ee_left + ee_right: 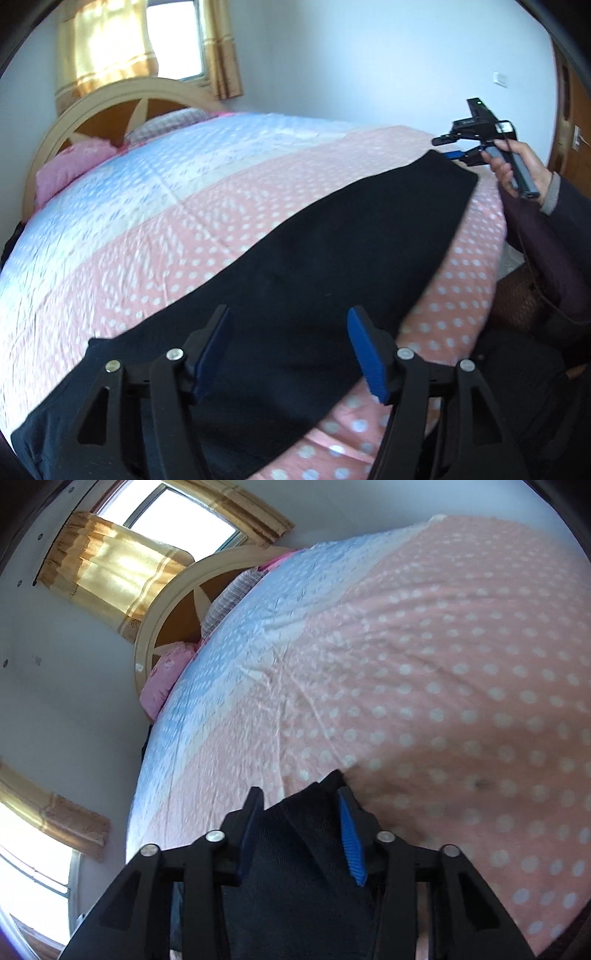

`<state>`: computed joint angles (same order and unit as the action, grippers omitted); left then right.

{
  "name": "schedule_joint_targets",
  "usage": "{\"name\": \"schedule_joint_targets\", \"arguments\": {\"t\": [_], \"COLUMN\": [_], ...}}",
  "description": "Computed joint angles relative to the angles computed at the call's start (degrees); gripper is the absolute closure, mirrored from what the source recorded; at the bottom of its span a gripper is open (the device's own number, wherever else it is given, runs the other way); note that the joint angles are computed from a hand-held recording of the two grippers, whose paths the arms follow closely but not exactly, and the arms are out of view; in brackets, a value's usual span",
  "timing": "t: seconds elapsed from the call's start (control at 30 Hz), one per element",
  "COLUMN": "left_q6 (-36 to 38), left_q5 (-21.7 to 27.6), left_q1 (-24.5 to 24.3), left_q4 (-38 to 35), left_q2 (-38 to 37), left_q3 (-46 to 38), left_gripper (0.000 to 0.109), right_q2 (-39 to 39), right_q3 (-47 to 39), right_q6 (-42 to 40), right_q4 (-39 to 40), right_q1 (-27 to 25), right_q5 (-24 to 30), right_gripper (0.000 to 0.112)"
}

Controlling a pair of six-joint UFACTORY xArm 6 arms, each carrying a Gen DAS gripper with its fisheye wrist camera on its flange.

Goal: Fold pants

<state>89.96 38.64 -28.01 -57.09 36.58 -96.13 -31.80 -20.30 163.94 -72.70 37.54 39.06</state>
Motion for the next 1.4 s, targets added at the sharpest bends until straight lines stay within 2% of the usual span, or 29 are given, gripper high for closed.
{"name": "schedule_joint_targets", "arguments": {"t": [0.03,0.07,0.1,0.23,0.3,0.33,0.4,0.43,0.53,0.57,0.6,0.67,0.77,0.93,0.97,1.03,1.07,1.13,1.23,1.33,1.4], "left_q6": [-2.57,-4.72,-6.38,-8.76,-9.74,-9.56,-9.52,-9.63,-9.5,-9.44,-9.22,-9.03,-8.64,-7.86,-8.04,-8.0,-7.97,-7.34,-8.79,-11.55,-12.02], "left_q5": [-0.02,0.09,0.2,-0.11,0.26,0.25,-0.01,-0.03,-0.49,-0.42,-0.33,0.05,-0.48,-2.03,-2.2,-2.44,-2.4,-3.18,-3.15,-2.69,-4.36], "left_q1": [-0.05,-0.02,0.07,0.28,0.29,0.33,0.18,0.21,-0.03,-0.01,0.08,0.39,0.33,0.24,0.26,0.45,0.61,0.86,1.21,1.22,0.66], "left_q4": [1.8,3.28,4.41,6.19,6.99,6.97,6.93,6.95,6.49,6.36,6.15,5.9,5.38,4.1,3.93,2.9,2.29,0.71,1.73,3.45,4.46], "left_q2": [1.51,2.88,3.96,5.75,6.38,6.55,6.56,6.63,6.42,6.47,6.42,6.32,6.13,5.6,5.6,5.38,5.29,5.04,5.87,6.92,6.84], "left_q3": [-1.66,-3.08,-4.2,-5.45,-6.13,-6.29,-6.31,-6.4,-5.76,-5.82,-5.66,-5.61,-5.2,-4.33,-4.37,-4.15,-4.13,-3.71,-4.59,-6.03,-5.7], "left_gripper": [0.042,0.042,0.042,0.042,0.042,0.041,0.041,0.041,0.041,0.041,0.041,0.041,0.041,0.041,0.041,0.04,0.039,0.031,0.031,0.031,0.031], "right_q2": [1.13,2.02,2.76,4.71,6.57,7.31,7.53,8.05,6.05,5.11,4.46,3.04,5.07,9.57,10.22,11.33,11.89,13.04,13.3,13.48,13.88], "right_q3": [-0.45,-1.4,-2.73,-8.51,-10.99,-11.43,-10.21,-10.16,-7.93,-7.2,-6.74,-5.68,-7.98,-10.32,-10.43,-10.74,-11.3,-13.35,-15.02,-13.78,-12.48], "right_q6": [0.74,-0.93,-3.58,-6.9,-9.59,-10.88,-12.59,-13.24,-7.53,-5.95,-4.45,-2.04,-3.54,-7.95,-8.32,-9.54,-10.26,-10.95,-9.97,-10.9,-11.4], "right_q4": [-1.71,-1.17,0.37,1.93,6.3,9.15,14.02,17.9,18.17,18.24,18.22,19.06,20.66,22.49,23.46,24.78,24.99,25.36,25.31,27.86,30.08], "right_q1": [-1.33,-1.22,0.47,12.48,15.26,14.72,11.29,10.34,13.32,14.7,16.14,20.36,22.75,22.38,22.02,21.59,21.87,23.6,26.08,24.77,23.44], "right_q5": [-2.04,-1.68,1.08,20.51,27.73,28.92,26.03,26.33,28.8,29.27,29.74,30.85,29.71,26.18,25.88,25.46,25.86,28.81,32.08,30.48,29.18], "right_gripper": [0.104,0.106,0.106,0.106,0.105,0.105,0.099,0.098,0.085,0.075,0.072,0.072,0.072,0.072,0.073,0.1,0.105,0.107,0.107,0.107,0.106]}}
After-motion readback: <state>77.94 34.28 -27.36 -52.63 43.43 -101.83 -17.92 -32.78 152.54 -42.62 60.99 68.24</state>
